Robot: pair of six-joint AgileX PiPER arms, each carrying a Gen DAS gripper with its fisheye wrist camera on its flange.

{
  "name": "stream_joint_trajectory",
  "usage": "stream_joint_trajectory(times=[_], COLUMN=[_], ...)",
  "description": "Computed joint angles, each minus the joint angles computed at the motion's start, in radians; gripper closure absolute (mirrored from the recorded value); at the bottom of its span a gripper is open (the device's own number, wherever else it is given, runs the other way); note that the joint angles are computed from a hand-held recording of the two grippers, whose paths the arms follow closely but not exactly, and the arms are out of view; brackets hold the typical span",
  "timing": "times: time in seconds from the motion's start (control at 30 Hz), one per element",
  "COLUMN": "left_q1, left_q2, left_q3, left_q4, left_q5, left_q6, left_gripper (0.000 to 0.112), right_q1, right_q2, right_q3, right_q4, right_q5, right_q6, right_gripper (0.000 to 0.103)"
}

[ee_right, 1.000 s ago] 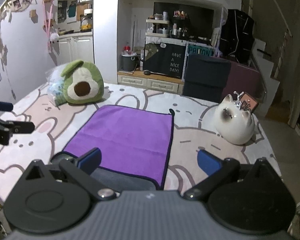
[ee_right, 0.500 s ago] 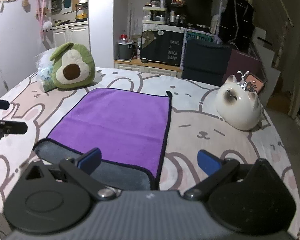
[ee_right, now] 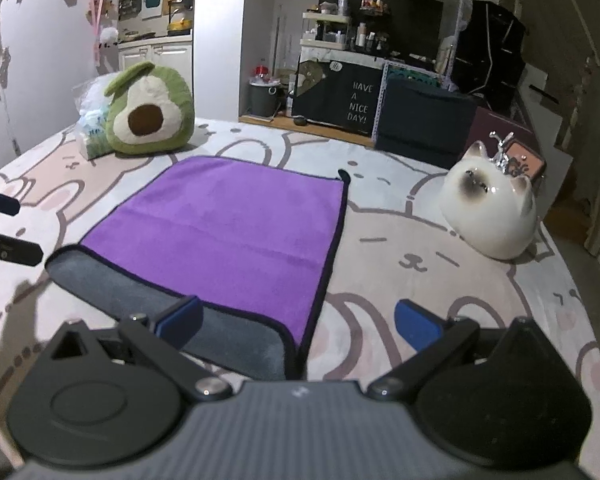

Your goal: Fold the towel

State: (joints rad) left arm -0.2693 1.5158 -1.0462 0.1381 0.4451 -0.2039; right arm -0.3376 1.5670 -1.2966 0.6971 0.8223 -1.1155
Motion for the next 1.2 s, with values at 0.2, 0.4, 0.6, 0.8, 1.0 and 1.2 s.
stream_joint_trajectory(times=[0.2, 0.4, 0.6, 0.8, 1.0, 1.2], left_q1=[0.085, 0.139, 0.174, 0.212, 0.254, 0.269], left_q2=[0.036, 0.066, 0.109, 0.146, 0.168, 0.189], left_q3=[0.003, -0.009, -0.052, -0.082, -0.101, -0.119], left_q4=[-0.258, -0.436, -0.516, -0.604, -0.726, -0.748], left_q5=[-0.016, -0.008, 0.042, 0.079, 0.121, 0.141], left_q6=[0.277, 0.472, 0.572, 0.661, 0.749, 0.761], left_gripper=[0.01, 0.015, 0.028, 0.044, 0.048, 0.049], right_q1=[-0.008, 0.003, -0.018, -0.056, -0.047, -0.017], right_q2=[0.052, 0.094, 0.167, 0.28, 0.348, 0.365], right_q3=[0.0, 0.007, -0.062, -0.198, -0.282, -0.322], right_q4=[0.032, 0.036, 0.078, 0.114, 0.083, 0.011], right_q5=[0.001, -0.047, 0.029, 0.187, 0.273, 0.305], right_q6=[-0.035, -0.027, -0.107, -0.086, -0.087, -0.015], right_gripper=[0.001, 0.0, 0.0, 0.0, 0.0, 0.01])
